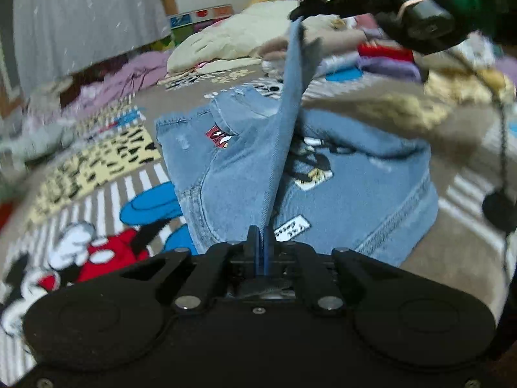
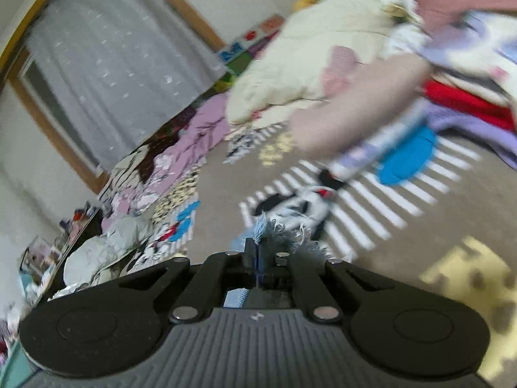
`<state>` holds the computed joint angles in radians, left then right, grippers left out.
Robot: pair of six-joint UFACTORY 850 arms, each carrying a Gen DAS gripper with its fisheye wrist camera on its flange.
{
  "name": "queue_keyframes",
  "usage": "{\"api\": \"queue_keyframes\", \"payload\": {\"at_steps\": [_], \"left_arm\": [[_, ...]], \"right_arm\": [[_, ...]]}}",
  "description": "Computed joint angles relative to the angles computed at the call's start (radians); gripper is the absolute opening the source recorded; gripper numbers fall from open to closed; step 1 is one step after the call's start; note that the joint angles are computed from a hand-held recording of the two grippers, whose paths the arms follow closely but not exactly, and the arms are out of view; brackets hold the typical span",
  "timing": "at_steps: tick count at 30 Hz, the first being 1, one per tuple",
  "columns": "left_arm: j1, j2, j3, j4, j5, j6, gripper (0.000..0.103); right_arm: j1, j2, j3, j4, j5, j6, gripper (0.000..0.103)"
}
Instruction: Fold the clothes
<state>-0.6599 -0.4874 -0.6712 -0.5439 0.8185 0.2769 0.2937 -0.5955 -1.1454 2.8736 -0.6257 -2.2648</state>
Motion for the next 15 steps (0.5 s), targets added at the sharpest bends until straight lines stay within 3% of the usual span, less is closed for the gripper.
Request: {"api": "queue_keyframes", "payload": {"at_steps": [8, 15], "left_arm": [[0.094, 0.041, 0.049, 0.231, 0.015, -0.389, 0.001], [0.133, 0.03, 0.036, 0.344, -0.009, -0.522, 0.001]], "right_arm": [[0.102, -0.13, -0.292, 0.001, 0.243, -0.169, 0.003], [0.169, -0.283, -0.534, -0.039, 0.428, -0.261, 0.003]]}}
